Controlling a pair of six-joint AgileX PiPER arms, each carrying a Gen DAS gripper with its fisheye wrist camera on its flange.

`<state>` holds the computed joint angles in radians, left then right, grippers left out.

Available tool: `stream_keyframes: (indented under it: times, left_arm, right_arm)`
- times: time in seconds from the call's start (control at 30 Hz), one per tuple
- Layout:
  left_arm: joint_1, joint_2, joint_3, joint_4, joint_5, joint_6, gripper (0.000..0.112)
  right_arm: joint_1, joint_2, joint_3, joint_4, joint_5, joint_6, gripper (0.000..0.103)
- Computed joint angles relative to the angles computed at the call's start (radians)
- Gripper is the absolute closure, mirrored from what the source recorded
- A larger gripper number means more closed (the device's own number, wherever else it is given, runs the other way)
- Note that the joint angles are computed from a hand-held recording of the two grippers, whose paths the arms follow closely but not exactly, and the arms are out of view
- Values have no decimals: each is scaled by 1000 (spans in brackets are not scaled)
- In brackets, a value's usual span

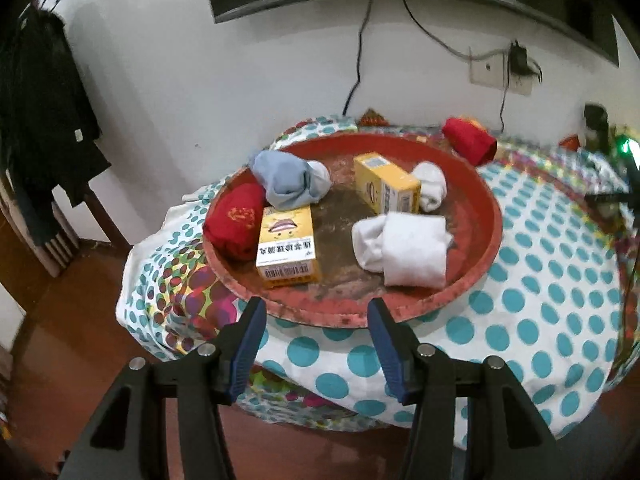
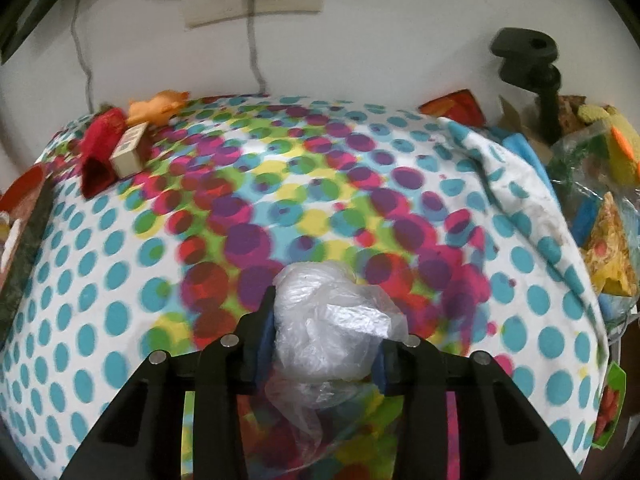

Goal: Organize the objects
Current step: 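Carry the clear plastic bag with the right tool onto the red tray and release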

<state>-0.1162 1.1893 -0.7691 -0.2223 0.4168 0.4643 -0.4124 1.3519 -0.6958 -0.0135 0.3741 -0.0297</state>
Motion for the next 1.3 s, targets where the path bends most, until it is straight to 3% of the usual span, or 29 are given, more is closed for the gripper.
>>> stream_keyframes:
  times: [0.1, 0.27, 0.37, 0.47, 0.6, 0.87, 0.97, 1.1, 1.3]
  left_arm:
    - [16, -9, 3, 5, -17, -10, 58]
    - [81, 22, -27, -125, 34, 84, 58]
    - [71, 12, -17, -65, 0, 19, 58]
    - [86, 10, -16, -98, 3, 54, 55]
    - [77, 19, -19, -27, -4, -13, 55]
    - [90, 21, -26, -8, -7, -41, 55]
    - [102, 23, -29, -48, -1, -8, 55]
    - [89, 25, -24, 18, -20, -67, 55]
    - [106, 45, -39, -24, 8, -30, 55]
  right_arm:
    - [83, -68, 41, -57, 18, 113, 67]
    - [264, -167, 63, -147, 78, 290, 67]
    - [449, -166, 44, -260, 118, 491, 67]
    - [620, -106, -1, -380, 142, 684, 67]
    - [794, -58, -55, -460, 152, 837, 67]
    - [979, 71, -243, -498, 210, 903, 66]
    - [1018, 120, -310, -488, 226, 889, 66]
    - [1047, 191, -401, -483, 261, 862, 66]
    - [1075, 339, -568, -465, 371, 806, 66]
